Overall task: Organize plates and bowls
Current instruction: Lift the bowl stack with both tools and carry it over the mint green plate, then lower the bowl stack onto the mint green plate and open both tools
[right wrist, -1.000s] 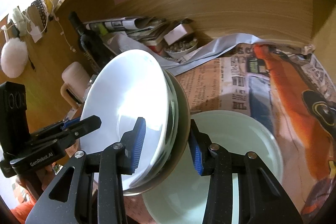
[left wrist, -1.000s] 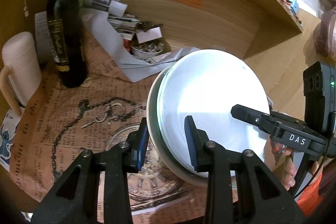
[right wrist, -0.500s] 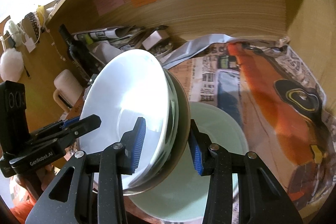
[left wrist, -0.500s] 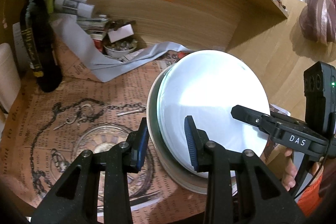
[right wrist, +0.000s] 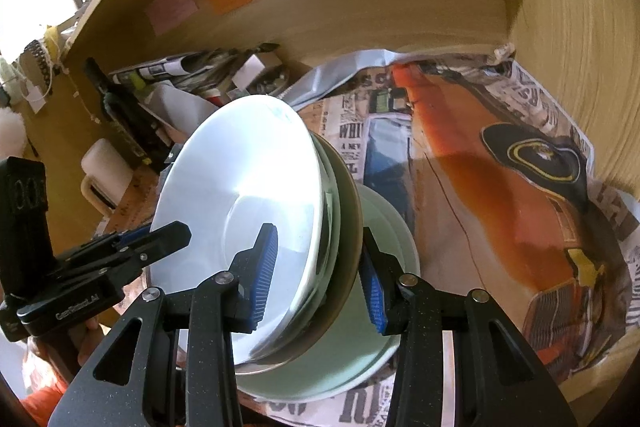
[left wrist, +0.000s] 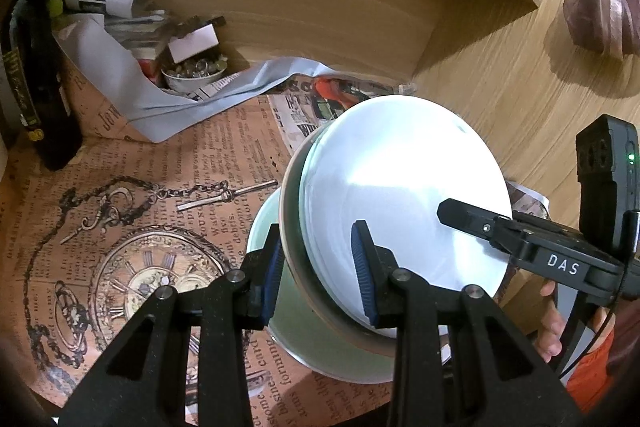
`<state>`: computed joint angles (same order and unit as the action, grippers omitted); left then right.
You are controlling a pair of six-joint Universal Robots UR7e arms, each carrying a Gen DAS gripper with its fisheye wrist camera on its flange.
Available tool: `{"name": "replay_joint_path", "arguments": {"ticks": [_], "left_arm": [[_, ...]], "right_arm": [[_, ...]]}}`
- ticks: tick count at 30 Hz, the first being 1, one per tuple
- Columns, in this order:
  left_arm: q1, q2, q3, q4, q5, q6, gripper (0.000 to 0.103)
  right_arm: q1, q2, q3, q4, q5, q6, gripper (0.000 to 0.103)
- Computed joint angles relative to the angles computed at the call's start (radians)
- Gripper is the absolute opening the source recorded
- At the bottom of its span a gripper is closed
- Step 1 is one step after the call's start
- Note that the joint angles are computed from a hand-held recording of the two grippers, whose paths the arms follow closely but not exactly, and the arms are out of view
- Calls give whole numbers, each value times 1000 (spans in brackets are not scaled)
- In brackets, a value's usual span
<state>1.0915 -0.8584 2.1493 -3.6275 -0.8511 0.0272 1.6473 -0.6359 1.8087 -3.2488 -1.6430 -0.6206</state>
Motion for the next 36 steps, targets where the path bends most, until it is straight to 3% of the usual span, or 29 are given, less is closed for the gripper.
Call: {"name": "replay_joint_path", "arguments": {"ticks": [22,27,32,34,36], "left_arm": [[41,13,-35,34,-33,1,33],[54,2,-29,33,-75,1,34],[65,-11,-27,49,-108,-6,34],[60,-9,-27,42,-95,-3,34],[38,6,-20,-10,-36,31,35]], "right_arm": [[-9,32,-62,68,-19,17,37],[-11,33,-62,64,-16,4,38],[-8,35,-59,57,-12,-22,42],[0,43,-50,1,-38,-49,53],[4,44,-32,-63,-45,-74,64]]}}
